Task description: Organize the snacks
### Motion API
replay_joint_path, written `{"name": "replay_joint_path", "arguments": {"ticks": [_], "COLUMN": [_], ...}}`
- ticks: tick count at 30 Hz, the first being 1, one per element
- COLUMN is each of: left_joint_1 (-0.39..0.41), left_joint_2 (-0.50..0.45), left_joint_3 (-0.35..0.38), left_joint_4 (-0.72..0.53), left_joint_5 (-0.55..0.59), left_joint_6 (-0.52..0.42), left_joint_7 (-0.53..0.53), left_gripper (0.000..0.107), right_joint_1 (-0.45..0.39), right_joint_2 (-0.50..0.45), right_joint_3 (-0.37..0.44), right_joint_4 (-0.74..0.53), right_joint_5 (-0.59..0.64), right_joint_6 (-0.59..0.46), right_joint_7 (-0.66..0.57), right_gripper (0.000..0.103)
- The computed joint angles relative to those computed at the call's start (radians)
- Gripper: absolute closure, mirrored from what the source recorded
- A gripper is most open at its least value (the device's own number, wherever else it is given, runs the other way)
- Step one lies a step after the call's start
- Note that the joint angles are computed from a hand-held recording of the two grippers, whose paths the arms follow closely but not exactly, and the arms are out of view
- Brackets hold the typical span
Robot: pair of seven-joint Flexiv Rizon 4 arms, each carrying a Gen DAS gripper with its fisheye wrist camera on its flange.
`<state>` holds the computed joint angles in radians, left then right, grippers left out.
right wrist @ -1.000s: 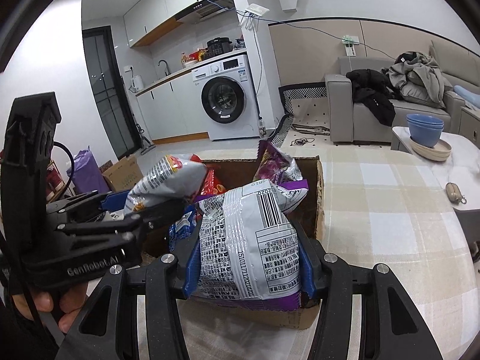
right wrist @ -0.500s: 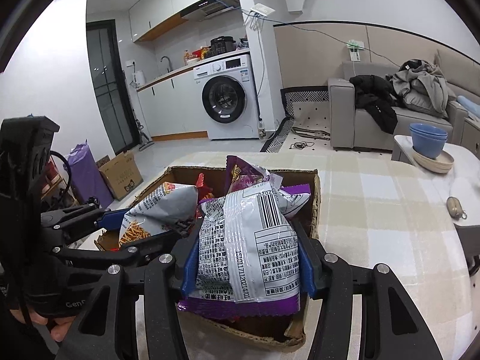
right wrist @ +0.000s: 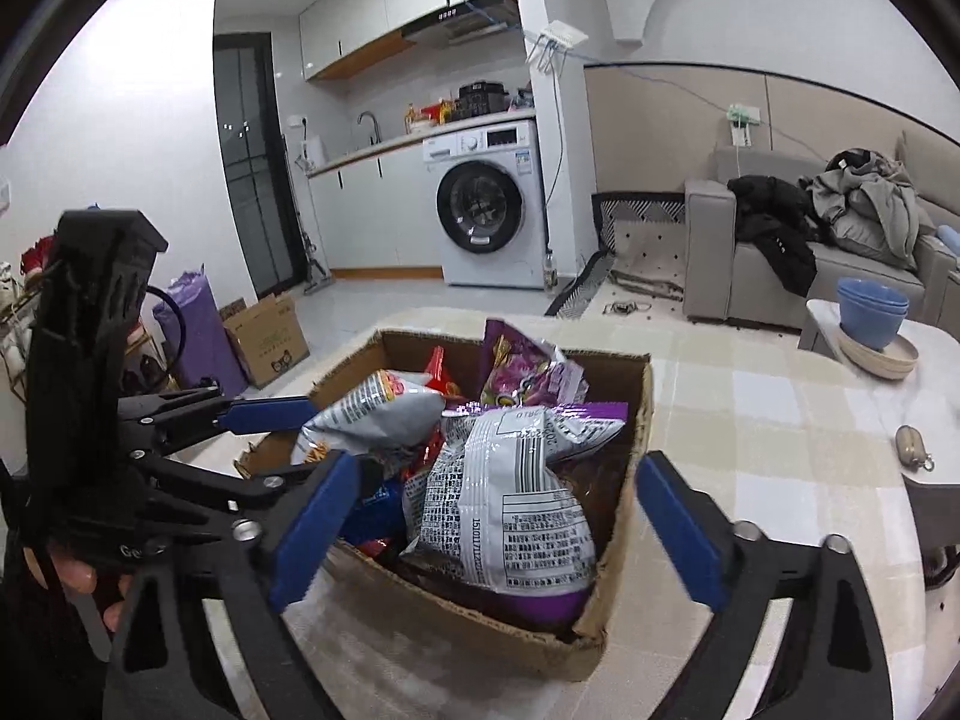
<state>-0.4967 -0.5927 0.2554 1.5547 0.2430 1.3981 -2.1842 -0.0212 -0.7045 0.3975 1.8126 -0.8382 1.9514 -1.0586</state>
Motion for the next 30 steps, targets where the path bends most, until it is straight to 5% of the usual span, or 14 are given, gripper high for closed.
{"name": "replay_joint_path", "arguments": {"ticks": [4, 9, 15, 24, 30], "left_joint_1": [-0.044, -0.141, -0.381, -0.577, -0.6], "left_joint_2": [0.034, 0.065, 0.035, -0.025, -0.045], "left_joint_3": [0.055, 0.181, 0.473, 0.686, 0.709], "left_joint_4": [0.041, 0.098, 0.132, 0.215, 0.266], "left_joint_5": [0.035, 0.115, 0.222, 0.194, 0.127], "left_joint_6": [0.04, 0.114, 0.175, 0.251, 0.302], "left_joint_7": [-0.042, -0.17, -0.392, -0.455, -0.416], "left_gripper": [0.004, 0.005, 0.005, 0.005, 0.005], "right_joint_1": [0.002, 0.044, 0.184, 0.192, 0.224], "right_joint_2": [0.03, 0.065, 0.098, 0.124, 0.133], "right_joint_3": [-0.032, -0.102, -0.23, -0.233, -0.243], "right_joint_4": [0.046, 0.115, 0.205, 0.28, 0.319], "right_joint_5": [0.03, 0.087, 0.283, 0.277, 0.319], "right_joint_6": [0.056, 0.152, 0.308, 0.385, 0.415], "right_joint_7": [-0.001, 0.013, -0.109, -0.115, -0.166], "right_gripper": [0.001, 0.001, 0.0, 0.0, 0.0]}}
